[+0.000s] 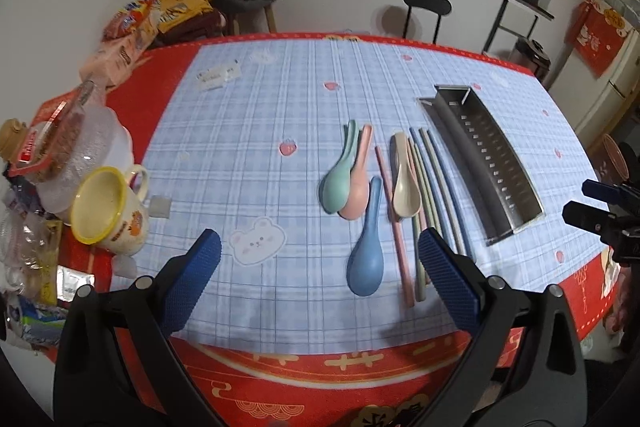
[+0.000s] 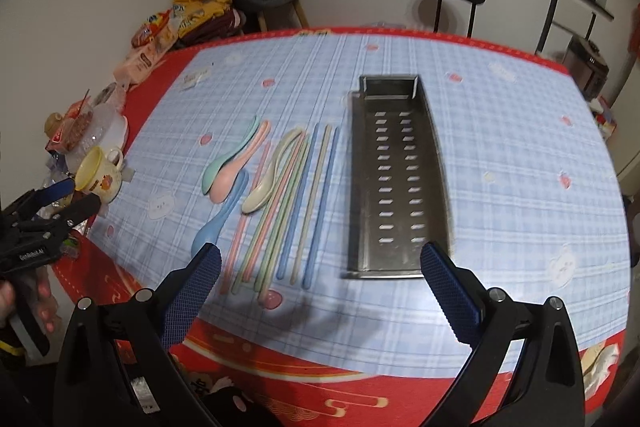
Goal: Organize utensils
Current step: 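Lower the left tool onto the green spoon while the right tool closes on the beige spoon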
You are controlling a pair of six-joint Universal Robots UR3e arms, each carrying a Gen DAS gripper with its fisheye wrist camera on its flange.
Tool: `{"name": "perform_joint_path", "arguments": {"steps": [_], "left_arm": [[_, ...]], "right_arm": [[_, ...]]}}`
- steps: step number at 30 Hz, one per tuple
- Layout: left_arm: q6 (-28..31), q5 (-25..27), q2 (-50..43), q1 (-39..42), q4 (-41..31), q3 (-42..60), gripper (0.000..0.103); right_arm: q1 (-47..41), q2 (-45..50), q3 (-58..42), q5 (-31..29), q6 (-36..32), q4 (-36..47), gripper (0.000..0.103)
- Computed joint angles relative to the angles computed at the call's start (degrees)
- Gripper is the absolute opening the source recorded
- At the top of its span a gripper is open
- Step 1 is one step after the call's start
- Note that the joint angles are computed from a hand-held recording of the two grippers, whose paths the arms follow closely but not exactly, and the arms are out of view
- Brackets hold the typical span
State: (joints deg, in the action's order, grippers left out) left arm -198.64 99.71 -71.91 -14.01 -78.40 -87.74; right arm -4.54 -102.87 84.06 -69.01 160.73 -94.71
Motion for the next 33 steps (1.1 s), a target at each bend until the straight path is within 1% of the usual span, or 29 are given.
{"name": "perform_joint_path", "arguments": {"steps": [1, 3, 5, 7, 8, 9, 10, 11, 12, 13, 15, 16, 18, 19, 21, 24, 28, 30, 33], "left_arm": [[1.6, -2.0, 0.9, 1.7, 0.6, -1.3, 0.097], [3.6, -4.0, 2.2, 3.9, 2.3, -3.4, 0.097], [6.2, -6.5, 2.6, 6.9, 2.3, -4.4, 0.097], [9.2, -8.9, 3.4, 10.0, 3.1, -5.9, 0.096], [10.8, -9.6, 3.4, 11.2, 3.6, -6.6, 0.096], [12.2, -10.3, 3.3, 12.1, 3.8, -7.0, 0.094], [14.4, -12.2, 3.3, 14.0, 4.0, -7.9, 0.089], [15.1, -12.8, 3.0, 14.5, 4.5, -8.2, 0.086], [16.5, -14.0, 2.8, 15.5, 4.9, -9.1, 0.081], [17.8, -15.0, 2.7, 16.5, 5.3, -9.9, 0.077], [20.0, -17.1, 2.6, 18.4, 6.5, -11.9, 0.073], [21.1, -18.4, 2.5, 19.5, 7.0, -12.8, 0.071], [23.4, -21.4, 1.5, 21.8, 7.9, -14.0, 0.061], [24.3, -22.2, 0.9, 22.5, 8.4, -14.3, 0.056], [25.5, -23.4, -1.1, 23.2, 10.4, -14.8, 0.052], [26.3, -25.0, -4.2, 23.8, 12.9, -15.0, 0.052], [26.9, -26.1, -8.2, 23.5, 15.2, -14.6, 0.052], [27.3, -27.1, -9.8, 23.6, 16.0, -14.6, 0.052], [28.0, -29.0, -11.1, 24.0, 16.8, -15.2, 0.052]], "right_arm": [[0.3, 0.5, -0.3, 0.6, 0.7, 0.6, 0.098], [1.1, 1.3, -0.4, 1.7, 1.9, 0.4, 0.097], [3.1, 3.2, -1.1, 0.6, 3.4, -0.6, 0.095], [4.5, 4.5, -1.6, 0.4, 4.8, -1.2, 0.091], [5.3, 5.3, -1.8, 0.5, 5.7, -1.5, 0.087], [6.1, 6.2, -2.1, 0.3, 6.5, -1.7, 0.084], [7.1, 7.4, -2.5, -0.3, 7.6, -2.0, 0.082], [7.9, 8.3, -2.9, -0.6, 8.4, -2.2, 0.076], [8.7, 9.3, -3.4, -0.9, 9.3, -2.2, 0.070], [9.5, 10.7, -3.9, -1.1, 10.2, -2.5, 0.067], [11.0, 13.1, -4.9, -1.5, 11.5, -3.3, 0.055], [12.1, 15.0, -5.8, -2.0, 12.3, -4.0, 0.052], [13.6, 18.0, -7.3, -2.4, 13.2, -5.5, 0.037], [14.6, 20.4, -8.6, -2.7, 13.8, -6.8, 0.034], [15.9, 23.9, -10.1, -2.7, 14.6, -9.3, 0.026], [18.0, 30.2, -14.0, -3.5, 16.4, -11.7, 0.022], [20.3, 39.3, -21.2, -6.4, 20.1, -13.5, 0.021], [21.0, 42.2, -23.7, -8.1, 21.7, -14.0, 0.021], [21.5, 45.0, -25.9, -9.0, 23.1, -14.6, 0.021]]}}
